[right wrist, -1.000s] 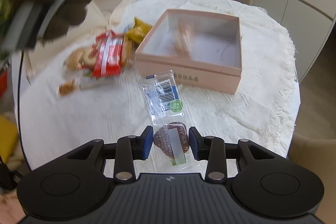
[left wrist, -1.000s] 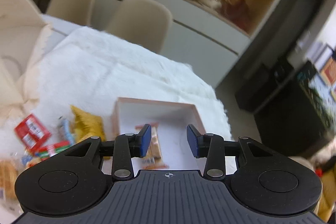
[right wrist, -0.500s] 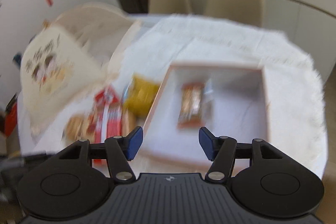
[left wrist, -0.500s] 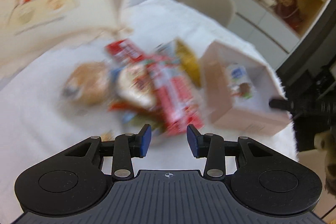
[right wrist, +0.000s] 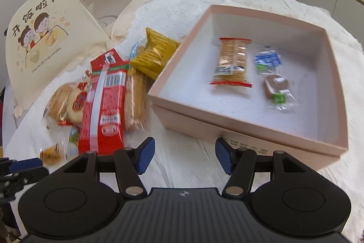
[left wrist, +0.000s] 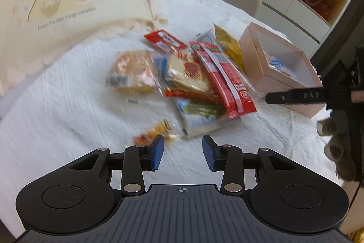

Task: Organize snacks
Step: 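Grasp the red sausage stick pack with the right tool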

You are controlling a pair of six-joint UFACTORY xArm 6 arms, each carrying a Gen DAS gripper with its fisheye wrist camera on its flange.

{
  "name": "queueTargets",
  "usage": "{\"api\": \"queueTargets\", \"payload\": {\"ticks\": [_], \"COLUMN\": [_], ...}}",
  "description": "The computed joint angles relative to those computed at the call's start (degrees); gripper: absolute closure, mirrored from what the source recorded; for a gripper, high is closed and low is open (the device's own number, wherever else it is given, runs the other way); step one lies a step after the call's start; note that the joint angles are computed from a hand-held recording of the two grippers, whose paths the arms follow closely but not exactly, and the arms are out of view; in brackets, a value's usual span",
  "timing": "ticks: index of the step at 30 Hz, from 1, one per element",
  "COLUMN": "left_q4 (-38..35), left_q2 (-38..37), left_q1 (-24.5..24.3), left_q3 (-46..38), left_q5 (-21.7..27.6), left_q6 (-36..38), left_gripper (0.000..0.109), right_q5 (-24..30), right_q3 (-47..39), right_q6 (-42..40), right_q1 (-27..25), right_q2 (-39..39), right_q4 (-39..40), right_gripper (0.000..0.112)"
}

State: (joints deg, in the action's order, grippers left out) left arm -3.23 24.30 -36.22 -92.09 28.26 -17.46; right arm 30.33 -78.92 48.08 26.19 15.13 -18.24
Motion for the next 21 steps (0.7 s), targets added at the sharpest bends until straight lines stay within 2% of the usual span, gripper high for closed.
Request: {"api": "queueTargets", "payload": {"ticks": [4,8,12,13,14,16,17,21], "left_q4": [2.07,-1.44,-5.85,-6.8,-7.13,-5.09,-4.81,-8.16], "left_q2": [1.4,2.66,3.23,3.42,3.65,3.75,4.13,6.29], "left_q1": [2.1,3.23,2.54,2.21,1.94,1.29,1.19,1.12], "left_q3": [-1.33,-2.46,-2.89,-3.11,-3.28,-3.19,-3.69,-6.9], "left_q5": [-0.67,0.72,3.51,4.49,4.91,4.39,4.55,5.33], "left_q6": [-5.12,-4.12,1.41,3.07,4.15,5.07,5.55,8.92], "left_gripper": [0.066,0.066,0.066,0.066,0.066,0.064,0.064,0.065], "right_q5": [-0.7,-2.6,4.94,7.19,10.03,11.25,11.09,9.88], "right_q3": [-5.31,-11.15,-23.39,-25.49,-27.55,-26.2,-24.11,-12.01], "right_q6": [-3.05,-5.79,-6.6,-6.38,-6.25,-6.75,-7.08,-5.96], "right_q1": [0.9,2.76,4.72,5.21,5.95,7.1,7.4,7.83], "right_q2": [3.82,8.06,16.16,17.37,18.35,16.81,15.06,5.82], "right_q4": [4.22,6.77,3.37,1.48,-1.24,-4.61,-4.71,-0.33], "right_gripper": [0.051,0.036,0.034,0.036,0.045,0.059,0.062,0.063]}}
